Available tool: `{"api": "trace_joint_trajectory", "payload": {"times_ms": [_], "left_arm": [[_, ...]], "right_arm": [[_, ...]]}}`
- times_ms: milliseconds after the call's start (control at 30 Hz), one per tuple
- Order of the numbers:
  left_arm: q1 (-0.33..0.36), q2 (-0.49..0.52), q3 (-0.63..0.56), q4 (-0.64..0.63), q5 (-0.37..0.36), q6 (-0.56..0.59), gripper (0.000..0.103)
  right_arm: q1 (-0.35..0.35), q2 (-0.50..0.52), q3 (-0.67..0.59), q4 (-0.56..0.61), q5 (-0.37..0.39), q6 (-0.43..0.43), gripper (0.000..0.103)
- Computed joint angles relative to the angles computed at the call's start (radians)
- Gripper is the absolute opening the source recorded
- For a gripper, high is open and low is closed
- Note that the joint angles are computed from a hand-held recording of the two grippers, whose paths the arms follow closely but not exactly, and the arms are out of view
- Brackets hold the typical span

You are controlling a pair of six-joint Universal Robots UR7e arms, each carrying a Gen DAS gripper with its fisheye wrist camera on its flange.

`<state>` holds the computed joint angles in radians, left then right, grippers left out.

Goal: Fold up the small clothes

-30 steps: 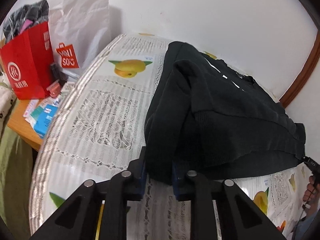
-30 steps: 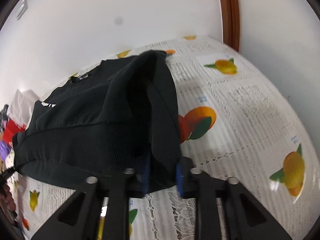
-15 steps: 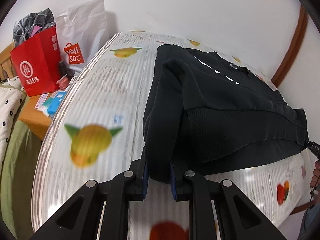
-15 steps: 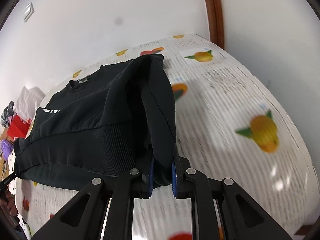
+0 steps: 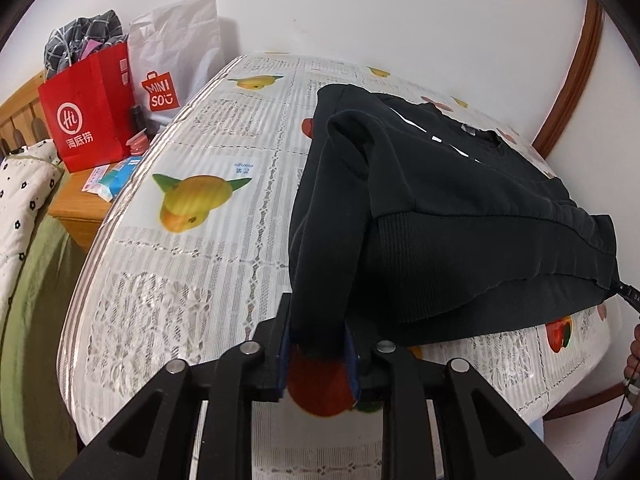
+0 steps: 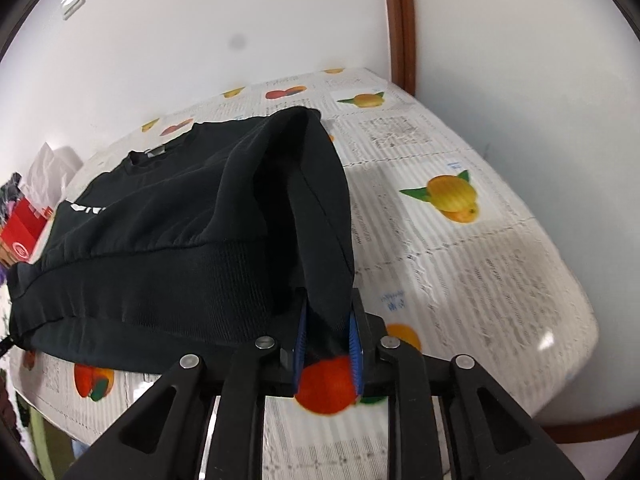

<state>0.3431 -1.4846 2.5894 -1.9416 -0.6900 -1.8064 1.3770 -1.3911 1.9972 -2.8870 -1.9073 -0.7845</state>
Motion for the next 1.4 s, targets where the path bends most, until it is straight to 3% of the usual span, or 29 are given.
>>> {"api": "trace_joint_trajectory", "payload": {"times_ms": [233, 400, 567, 767, 967, 1100, 1200, 1233, 1267, 1333, 1400], "left_arm": [[-0.042, -0.047, 0.026, 0.014, -0.026, -0.044, 0.031], [-0.137, -0.093, 0.057, 0.032, -0.033, -0.076, 0.041], [-0.181, -0.059, 0.049, -0.023, -0.023, 0.015, 0.042], [-0.11, 0.027, 0.017, -0.161, 0.009, 0.163, 0.042], [0.004, 0.063, 0.012, -0.318, 0.021, 0.254, 0.042], [0.073, 0.081, 0.032, -0.489, 0.009, 0.334, 0.041], [0.103, 0.107, 0.034, -0.609, -0.012, 0.429, 0.039], [0.105, 0.11, 0.03, -0.615, -0.013, 0.441, 0.028], [0.11, 0.113, 0.023, -0.625, -0.021, 0.466, 0.017], [0.108, 0.112, 0.013, -0.633, -0.018, 0.494, 0.013], [0.095, 0.108, -0.005, -0.61, 0.005, 0.52, 0.012]], "right_arm": [[0.02, -0.051, 0.04, -0.024, -0.001, -0.006, 0.029], [0.03, -0.091, 0.078, -0.012, 0.045, -0.03, 0.035], [0.038, -0.091, 0.114, -0.028, 0.062, -0.077, 0.043], [0.027, -0.066, 0.105, -0.02, 0.064, -0.042, 0.043], [0.012, -0.052, 0.079, -0.015, 0.07, -0.018, 0.043], [0.006, -0.028, 0.054, -0.018, 0.066, 0.006, 0.043], [-0.002, -0.007, 0.029, 0.02, 0.075, 0.028, 0.043], [-0.004, -0.005, 0.021, 0.045, 0.083, 0.032, 0.042], [-0.005, -0.001, 0.012, 0.08, 0.095, 0.034, 0.04], [-0.002, 0.009, 0.011, 0.089, 0.106, 0.029, 0.023], [0.012, 0.027, 0.024, 0.022, 0.09, -0.003, 0.014]]}}
